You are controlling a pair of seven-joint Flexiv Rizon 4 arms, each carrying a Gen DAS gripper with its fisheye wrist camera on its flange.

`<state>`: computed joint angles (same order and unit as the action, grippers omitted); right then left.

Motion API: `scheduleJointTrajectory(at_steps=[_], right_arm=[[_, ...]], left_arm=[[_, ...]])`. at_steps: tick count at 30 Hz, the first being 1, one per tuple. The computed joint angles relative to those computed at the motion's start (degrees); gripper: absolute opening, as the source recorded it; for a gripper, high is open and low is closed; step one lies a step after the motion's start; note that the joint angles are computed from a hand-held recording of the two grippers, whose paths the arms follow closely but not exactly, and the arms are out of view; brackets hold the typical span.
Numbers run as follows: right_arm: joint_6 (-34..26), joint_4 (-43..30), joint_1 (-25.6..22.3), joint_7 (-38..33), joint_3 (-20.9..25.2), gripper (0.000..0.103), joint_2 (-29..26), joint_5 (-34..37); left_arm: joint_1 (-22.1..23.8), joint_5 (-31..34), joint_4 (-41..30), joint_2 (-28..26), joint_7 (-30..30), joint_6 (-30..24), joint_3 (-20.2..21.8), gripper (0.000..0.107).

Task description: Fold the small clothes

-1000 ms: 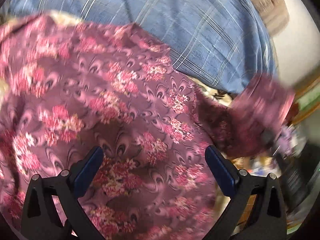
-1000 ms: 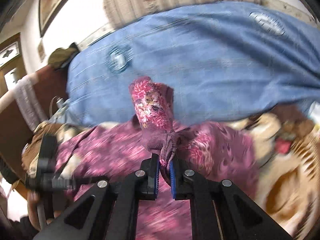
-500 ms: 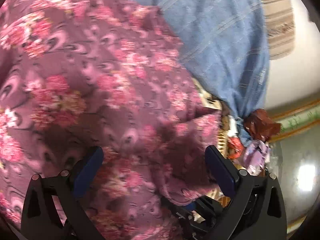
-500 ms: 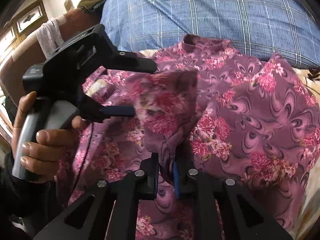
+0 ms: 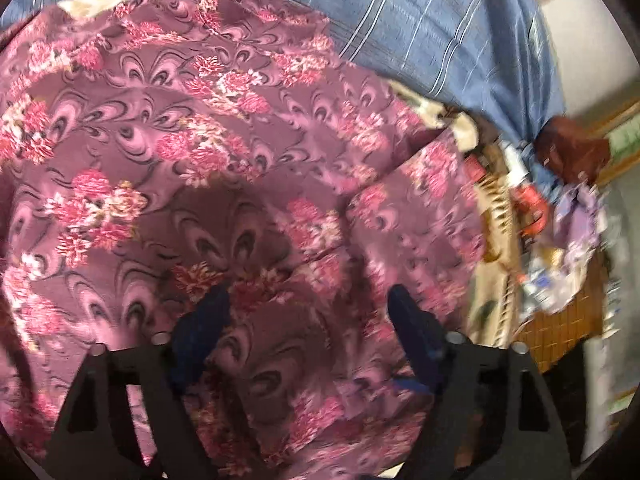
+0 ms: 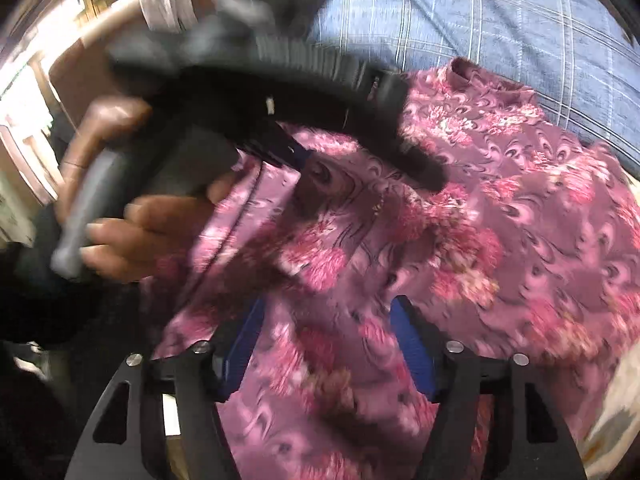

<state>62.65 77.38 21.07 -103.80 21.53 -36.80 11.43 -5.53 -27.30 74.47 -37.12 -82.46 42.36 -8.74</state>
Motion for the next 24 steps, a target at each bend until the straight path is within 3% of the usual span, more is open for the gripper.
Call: scheduleJointTrajectory(at_steps=[3, 4, 5, 6, 8, 9, 12, 15, 18, 20, 21, 23, 24], right_arm=[[7.13, 2.17, -3.36, 2.57, 1.44, 0.068, 1.4, 7.25], [10.66, 3.28, -2.95, 7.73, -0.48, 0.068, 2.01, 7.91], [13.53, 4.57, -1.42, 13.39, -3.66, 0.067, 2.61, 7.41], [15.81, 5.57, -0.1, 19.4, -6.91, 0.065, 3.02, 7.11], [17.85, 6.78, 1.29, 27.65, -10.52, 0.044, 3.15, 6.79], [17.94, 6.98, 1.98, 31.01, -12.07, 0.04, 2.87, 6.17], [16.26, 6.84, 4.93, 39.6, -17.43, 0.039, 1.92, 1.8], [15.27, 5.62, 3.48, 40.29, -15.65, 0.039, 1.66, -0.86], [14.8, 6.65, 4.75, 42.9, -16.93, 0.041, 2.14, -5.34], [13.41, 4.9, 3.95, 43.85, -15.22, 0.043, 1.35, -6.68], [13.32, 4.8, 3.88, 44.56, -15.05, 0.045, 1.29, -7.65], [12.4, 4.42, 5.23, 47.67, -17.24, 0.065, 1.56, -11.26], [11.63, 3.62, 6.15, 48.02, -18.63, 0.067, 1.41, -11.86]], left_arm=[[-1.49, 3.94, -0.44, 0.53, -1.76, -2.09, 2.02, 0.038], [-1.37, 3.76, 0.11, 0.72, -1.81, -2.1, 1.79, 0.013], [-1.07, 3.05, 1.86, 1.54, -1.19, -0.99, 1.3, 0.009], [-0.76, 1.8, 5.29, 3.27, -0.21, 2.54, 0.78, 0.009], [0.8, -3.55, 12.64, 7.25, 1.81, 9.09, -1.24, 0.008], [2.15, -8.06, 15.84, 8.97, 4.06, 11.54, -3.13, 0.008], [3.94, -20.29, 24.55, 15.13, 9.58, 15.74, -5.63, 0.008], [2.87, -30.35, 32.67, 21.51, 14.65, 19.73, -5.26, 0.008], [-0.22, -28.17, 36.32, 22.54, 11.24, 23.05, -1.53, 0.008], [-1.22, -20.92, 35.42, 20.52, 6.81, 19.89, 1.04, 0.008], [-0.97, -21.82, 36.18, 20.0, 8.95, 20.29, 0.1, 0.008], [-1.49, -22.42, 37.62, 19.96, 11.23, 22.64, -0.42, 0.008], [-1.72, -23.54, 38.17, 19.91, 12.62, 24.54, -1.03, 0.008]])
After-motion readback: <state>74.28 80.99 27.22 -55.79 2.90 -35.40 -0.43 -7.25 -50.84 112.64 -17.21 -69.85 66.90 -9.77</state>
